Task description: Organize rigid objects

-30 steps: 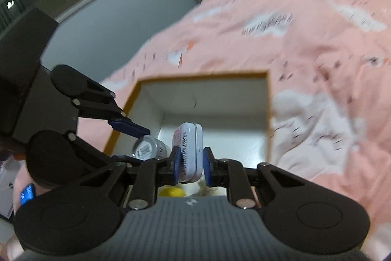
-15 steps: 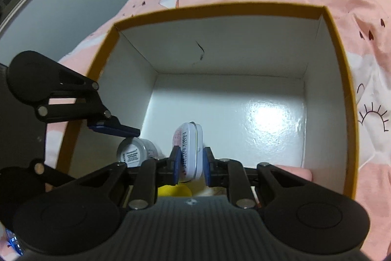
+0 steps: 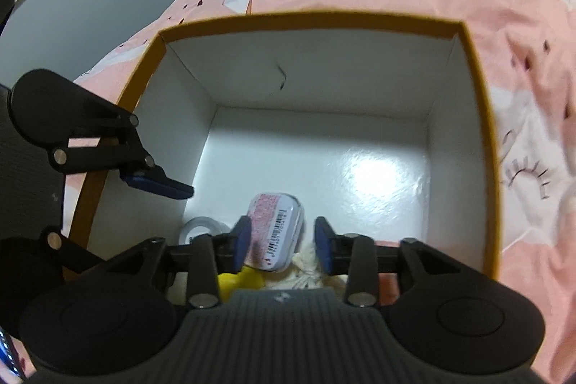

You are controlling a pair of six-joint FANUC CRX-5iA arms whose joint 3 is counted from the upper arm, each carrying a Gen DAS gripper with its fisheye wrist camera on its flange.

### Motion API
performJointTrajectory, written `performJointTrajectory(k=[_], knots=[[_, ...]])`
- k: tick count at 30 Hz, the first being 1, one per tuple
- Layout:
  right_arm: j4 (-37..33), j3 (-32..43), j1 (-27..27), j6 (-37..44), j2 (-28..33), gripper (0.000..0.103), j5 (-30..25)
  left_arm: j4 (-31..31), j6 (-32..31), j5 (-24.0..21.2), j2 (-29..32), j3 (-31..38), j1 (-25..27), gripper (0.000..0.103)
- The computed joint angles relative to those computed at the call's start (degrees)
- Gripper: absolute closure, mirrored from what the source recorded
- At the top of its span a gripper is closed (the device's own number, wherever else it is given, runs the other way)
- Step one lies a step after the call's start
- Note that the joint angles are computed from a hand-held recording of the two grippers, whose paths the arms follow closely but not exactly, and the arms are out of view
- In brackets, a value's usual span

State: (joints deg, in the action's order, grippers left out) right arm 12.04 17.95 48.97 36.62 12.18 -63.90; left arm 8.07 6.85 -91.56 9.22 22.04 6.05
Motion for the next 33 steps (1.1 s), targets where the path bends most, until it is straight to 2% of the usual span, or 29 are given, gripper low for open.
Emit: performJointTrajectory(k=[3, 12, 17, 22, 26, 29, 33], knots=[[2.55, -1.22, 0.84, -0.3, -1.47, 0.058, -0.24, 2.48, 1.3, -0.58, -0.55, 0.25, 1.06, 0.036], [11.67, -4.45, 4.68, -3.16, -7.53, 0.039, -2.53, 13.91, 2.81, -1.31, -5.22, -1.74, 6.12, 0.036], [17.68, -7.11, 8.48, -6.03, -11.81, 0.028, -4.25, 20.18, 2.57, -1.83, -9.31, -4.56, 9.68, 0.03], [24.9, -11.76, 13.71, -11.37, -17.02, 0.018, -7.04, 27.83, 2.37, 0.22, -15.88, -11.98, 13.63, 0.03], [32.26, -15.54, 18.84, -16.64, -19.63, 0.017, -11.57, 35.31, 7.65, 3.05, -21.51, -19.82, 17.58, 0.03], [37.42, -18.67, 23.2, -21.14, -21.16, 0.017, -15.93, 38.18, 13.41, 6.5, -26.51, -26.56, 19.35, 0.03], [43.02, -22.33, 28.71, -27.47, -21.78, 0.015, -23.01, 42.26, 14.13, 12.76, -33.53, -36.35, 21.12, 0.03]])
